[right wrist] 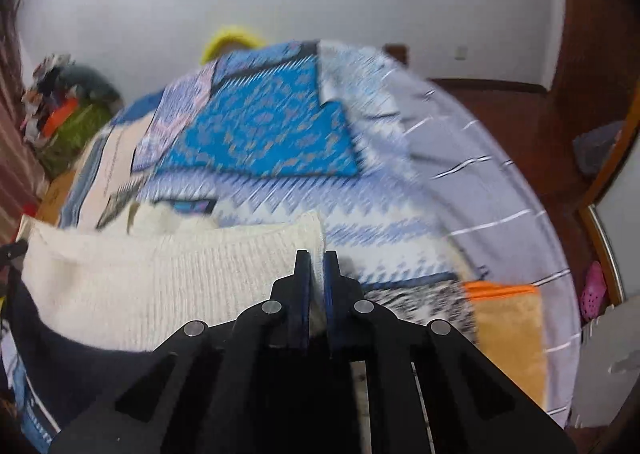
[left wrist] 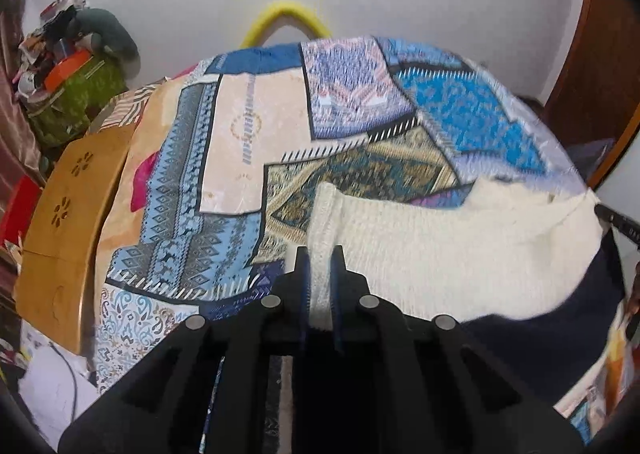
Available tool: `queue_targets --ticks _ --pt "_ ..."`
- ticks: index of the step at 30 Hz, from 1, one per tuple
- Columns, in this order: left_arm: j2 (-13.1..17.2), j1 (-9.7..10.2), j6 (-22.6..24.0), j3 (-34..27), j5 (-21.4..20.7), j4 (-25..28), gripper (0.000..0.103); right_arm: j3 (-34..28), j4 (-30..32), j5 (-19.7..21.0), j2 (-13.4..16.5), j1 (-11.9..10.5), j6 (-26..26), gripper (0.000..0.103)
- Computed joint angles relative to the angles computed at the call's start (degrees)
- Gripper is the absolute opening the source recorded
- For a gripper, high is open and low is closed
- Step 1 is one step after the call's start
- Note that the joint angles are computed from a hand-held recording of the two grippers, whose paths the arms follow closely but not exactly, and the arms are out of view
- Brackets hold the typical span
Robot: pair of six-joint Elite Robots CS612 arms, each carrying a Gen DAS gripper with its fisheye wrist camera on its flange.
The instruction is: Fold small clothes
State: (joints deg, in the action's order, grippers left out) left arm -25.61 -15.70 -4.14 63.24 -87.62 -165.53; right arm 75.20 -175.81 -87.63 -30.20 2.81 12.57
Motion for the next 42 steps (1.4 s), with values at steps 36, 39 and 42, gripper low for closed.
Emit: queue_targets --ticks 36,39,42 --pt "-2.15 0.82 3.15 3.18 -4.32 4.38 0.057 -9.66 15.25 17.75 1.92 4.48 -10.69 0.059" --pt "-2.23 1.20 3.33 3.58 -6.50 4.33 0.060 -13.07 18.66 16.21 3.80 5.07 -10.06 0.059" --pt "-2.22 1.31 4.09 3.91 -7.41 4.49 0.060 -14.42 19.17 16.20 4.70 5.14 -9.27 0.059"
